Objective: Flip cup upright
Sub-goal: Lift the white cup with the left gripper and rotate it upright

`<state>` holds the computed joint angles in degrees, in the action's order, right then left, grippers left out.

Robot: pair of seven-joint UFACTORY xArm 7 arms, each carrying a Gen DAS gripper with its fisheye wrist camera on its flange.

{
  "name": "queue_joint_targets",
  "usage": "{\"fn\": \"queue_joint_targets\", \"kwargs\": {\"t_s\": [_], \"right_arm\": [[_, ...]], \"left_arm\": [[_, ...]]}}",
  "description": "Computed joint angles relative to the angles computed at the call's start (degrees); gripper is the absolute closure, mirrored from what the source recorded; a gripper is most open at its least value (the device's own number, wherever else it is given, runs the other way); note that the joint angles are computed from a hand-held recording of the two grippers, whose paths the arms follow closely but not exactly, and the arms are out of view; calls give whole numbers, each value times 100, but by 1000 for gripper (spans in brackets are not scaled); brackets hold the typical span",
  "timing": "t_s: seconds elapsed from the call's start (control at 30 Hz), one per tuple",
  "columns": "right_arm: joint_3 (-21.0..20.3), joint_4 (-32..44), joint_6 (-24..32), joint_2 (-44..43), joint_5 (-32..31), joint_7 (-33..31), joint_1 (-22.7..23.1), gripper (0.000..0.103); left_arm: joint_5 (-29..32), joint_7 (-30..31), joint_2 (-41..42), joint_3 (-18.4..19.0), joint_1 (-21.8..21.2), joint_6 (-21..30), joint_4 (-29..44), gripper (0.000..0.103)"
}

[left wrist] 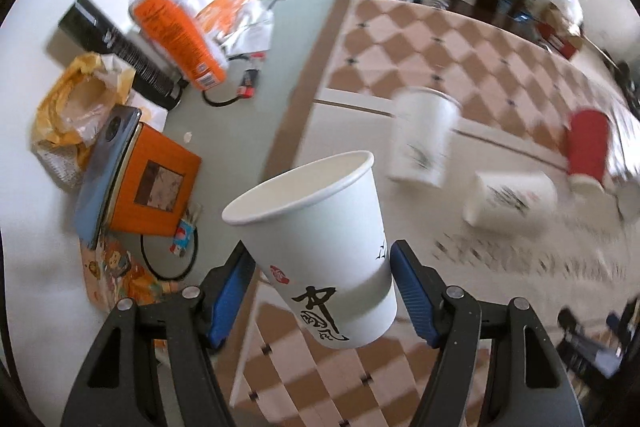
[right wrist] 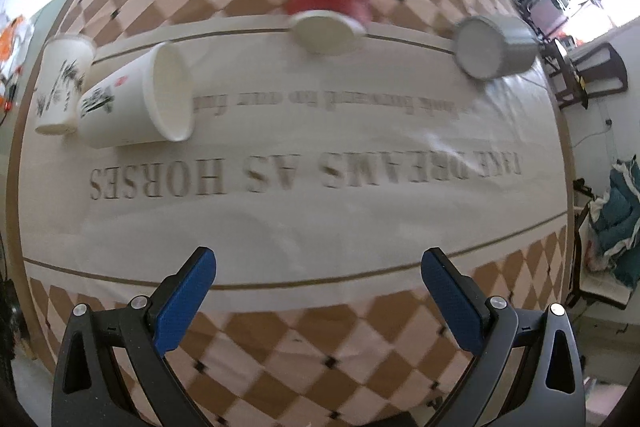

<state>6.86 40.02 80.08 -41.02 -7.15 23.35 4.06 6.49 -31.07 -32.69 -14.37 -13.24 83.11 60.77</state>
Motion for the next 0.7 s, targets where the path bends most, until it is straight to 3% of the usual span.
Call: {"fn": "queue_joint_targets", "kwargs": {"t_s": [0.13, 0.33, 0.53, 0.7], "right_arm": [[-497, -193, 204, -513, -218, -547, -277, 0], [-1052, -473, 285, -905, -573, -1517, -920, 0], [-1443, -721, 86, -1050, -961, -2259, -1663, 0], [-1625, -901, -56, -986, -1192, -2646, -2206, 0]], "left_arm": [[-270, -279, 73, -450, -327, 320, 371, 36], [-786, -825, 644, -1013, -1015, 333, 731, 36], [-1269, -1210, 1617, -1203, -1750, -131, 868, 36], [-1107, -1441, 2479, -1216, -2217, -368, 1166, 36]]}}
